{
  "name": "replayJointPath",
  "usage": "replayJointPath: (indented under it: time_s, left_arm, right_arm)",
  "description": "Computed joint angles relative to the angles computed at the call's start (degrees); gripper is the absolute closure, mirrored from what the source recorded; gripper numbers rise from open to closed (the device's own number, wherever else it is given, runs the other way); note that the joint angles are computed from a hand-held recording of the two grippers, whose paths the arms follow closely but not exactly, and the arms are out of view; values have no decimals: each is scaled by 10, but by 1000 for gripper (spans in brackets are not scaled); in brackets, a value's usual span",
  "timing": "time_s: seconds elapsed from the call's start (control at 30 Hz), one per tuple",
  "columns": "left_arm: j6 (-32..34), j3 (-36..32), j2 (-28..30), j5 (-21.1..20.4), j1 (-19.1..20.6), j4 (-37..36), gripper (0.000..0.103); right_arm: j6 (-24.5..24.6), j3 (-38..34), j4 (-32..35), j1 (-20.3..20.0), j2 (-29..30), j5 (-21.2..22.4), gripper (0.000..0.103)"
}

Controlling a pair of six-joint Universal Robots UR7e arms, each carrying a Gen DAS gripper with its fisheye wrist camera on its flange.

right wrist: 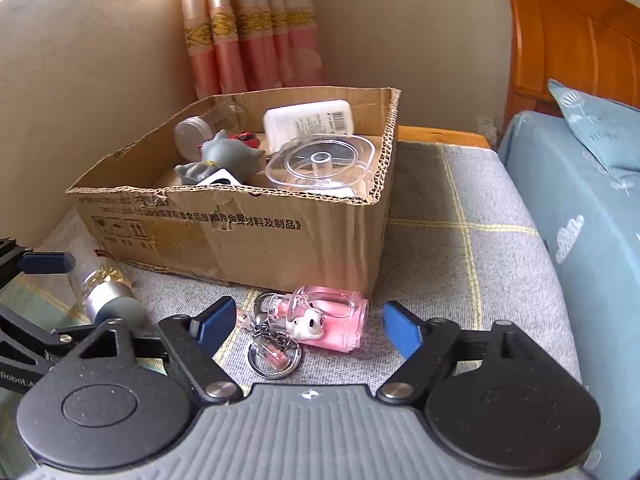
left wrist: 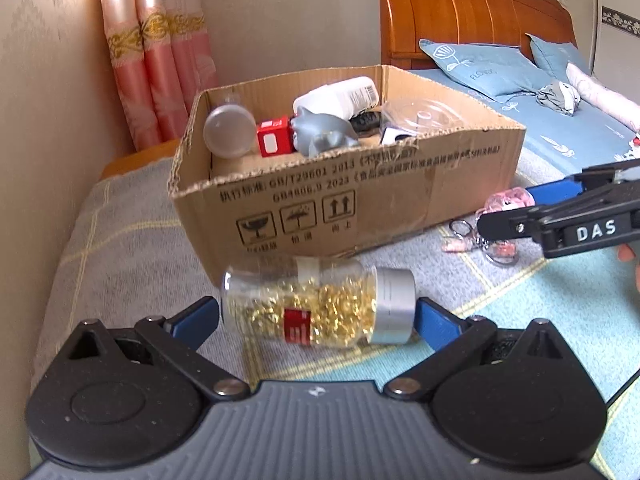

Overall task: Organize rigid objects
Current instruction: 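Grasp the gold-capsule bottle with the left tool while the right tool grasps the pink bottle, then carry the gold-capsule bottle and pink bottle into the box and release both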

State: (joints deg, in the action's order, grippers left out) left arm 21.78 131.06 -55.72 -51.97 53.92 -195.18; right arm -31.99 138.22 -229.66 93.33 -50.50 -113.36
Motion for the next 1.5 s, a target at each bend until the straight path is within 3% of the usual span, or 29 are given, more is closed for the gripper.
replayJointPath:
  time_s: [0.17, 0.33, 0.67, 0.87, 1.03, 1.23, 1.5]
  left_arm:
    - [-1, -10, 5, -4, -1, 5, 2]
    - [-4, -11, -1, -13, -2, 11, 3]
    - [9, -18, -4, -1, -2, 37, 8]
    - [-15, -28, -20, -4, -1, 101, 10]
    - [-42, -28, -46, 18, -12, 165, 10]
    - [-72, -16, -95, 13, -30, 219, 10]
    - [-53, -21, -126, 6, -65, 237, 10]
  right_arm:
    - [14, -16, -19, 19, 24, -52, 31]
    - [28, -23, -5, 21, 23, -67, 43]
    - [-15, -19, 33, 28, 7, -67, 44]
    - [-46, -14, 57, 33, -11, -59, 45]
    - [-84, -5, 96, 42, -45, -51, 45]
    - [-110, 10, 171, 58, -109, -44, 45]
    - [-102, 17, 287, 81, -202, -24, 45]
